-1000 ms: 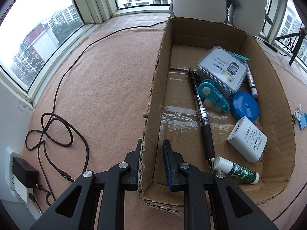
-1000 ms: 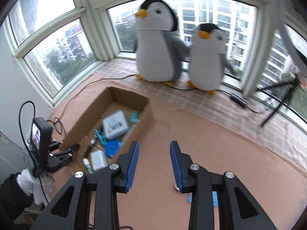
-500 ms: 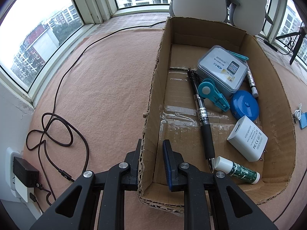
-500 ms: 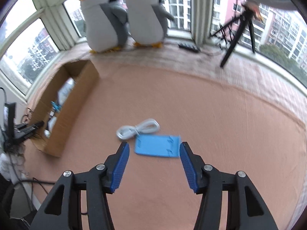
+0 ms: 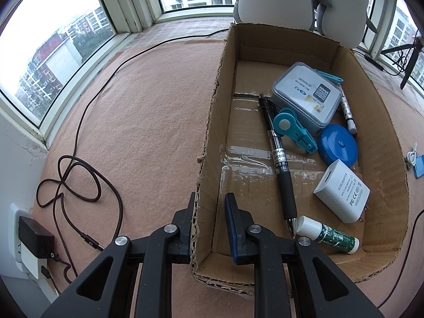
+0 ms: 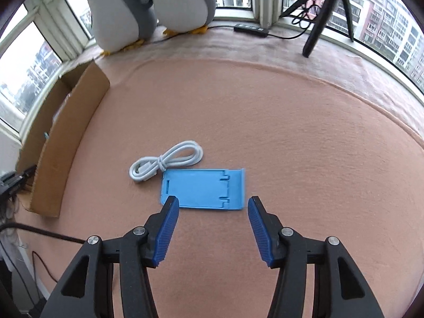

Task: Organize rigid objects
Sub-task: 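Move the right tool to the blue phone stand and close on it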

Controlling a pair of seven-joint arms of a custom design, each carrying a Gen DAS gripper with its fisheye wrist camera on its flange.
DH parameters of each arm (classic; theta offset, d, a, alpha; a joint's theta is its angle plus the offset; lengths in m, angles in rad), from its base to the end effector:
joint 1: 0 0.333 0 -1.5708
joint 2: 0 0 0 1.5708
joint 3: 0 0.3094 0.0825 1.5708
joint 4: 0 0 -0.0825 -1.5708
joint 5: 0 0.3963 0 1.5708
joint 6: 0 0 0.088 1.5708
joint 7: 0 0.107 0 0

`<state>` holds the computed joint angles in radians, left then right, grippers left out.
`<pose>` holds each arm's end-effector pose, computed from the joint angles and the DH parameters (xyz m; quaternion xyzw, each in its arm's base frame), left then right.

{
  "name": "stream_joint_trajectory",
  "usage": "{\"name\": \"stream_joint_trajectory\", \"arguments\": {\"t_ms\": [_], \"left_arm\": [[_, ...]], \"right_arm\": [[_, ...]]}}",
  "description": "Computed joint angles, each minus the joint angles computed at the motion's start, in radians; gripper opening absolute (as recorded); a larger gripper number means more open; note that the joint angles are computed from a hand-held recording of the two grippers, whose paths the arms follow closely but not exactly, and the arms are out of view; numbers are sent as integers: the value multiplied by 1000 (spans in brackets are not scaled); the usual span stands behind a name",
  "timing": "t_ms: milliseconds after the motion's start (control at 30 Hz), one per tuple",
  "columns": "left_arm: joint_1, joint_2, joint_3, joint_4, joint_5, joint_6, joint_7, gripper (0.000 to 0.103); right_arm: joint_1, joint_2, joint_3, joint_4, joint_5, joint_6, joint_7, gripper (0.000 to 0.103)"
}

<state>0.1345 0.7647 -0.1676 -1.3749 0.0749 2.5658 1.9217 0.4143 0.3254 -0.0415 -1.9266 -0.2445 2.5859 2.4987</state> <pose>0.7767 0.0051 0.2999 -0.5529 0.8042 -0.1471 0.1609 0.6076 0.2440 0.3418 -0.5574 0.8091 -0.1083 0.1513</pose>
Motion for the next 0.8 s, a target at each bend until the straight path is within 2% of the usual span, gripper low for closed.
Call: {"name": "stream_joint_trajectory", "arguments": {"t_ms": [33, 133, 233, 533, 733, 800], "left_arm": [[0, 0, 0, 0, 0, 0, 0, 19], [0, 1, 0, 2, 0, -1, 0, 19], [0, 0, -1, 0, 0, 0, 0, 19], [9, 4, -8, 6, -12, -4, 10, 19], [13, 5, -10, 8, -20, -6, 18, 19], [14, 5, -10, 7, -22, -6, 19, 19]], "right_arm": [[2, 6, -1, 7, 2, -2, 12, 58], [15, 24, -9, 34, -8, -9, 40, 68], [23, 60, -10, 99, -18, -86, 33, 75], [41, 174, -6, 296, -38, -309, -89, 80], [24, 178, -7, 299, -5, -310, -103, 80], [21, 172, -9, 288, -3, -301, -111, 75]]}}
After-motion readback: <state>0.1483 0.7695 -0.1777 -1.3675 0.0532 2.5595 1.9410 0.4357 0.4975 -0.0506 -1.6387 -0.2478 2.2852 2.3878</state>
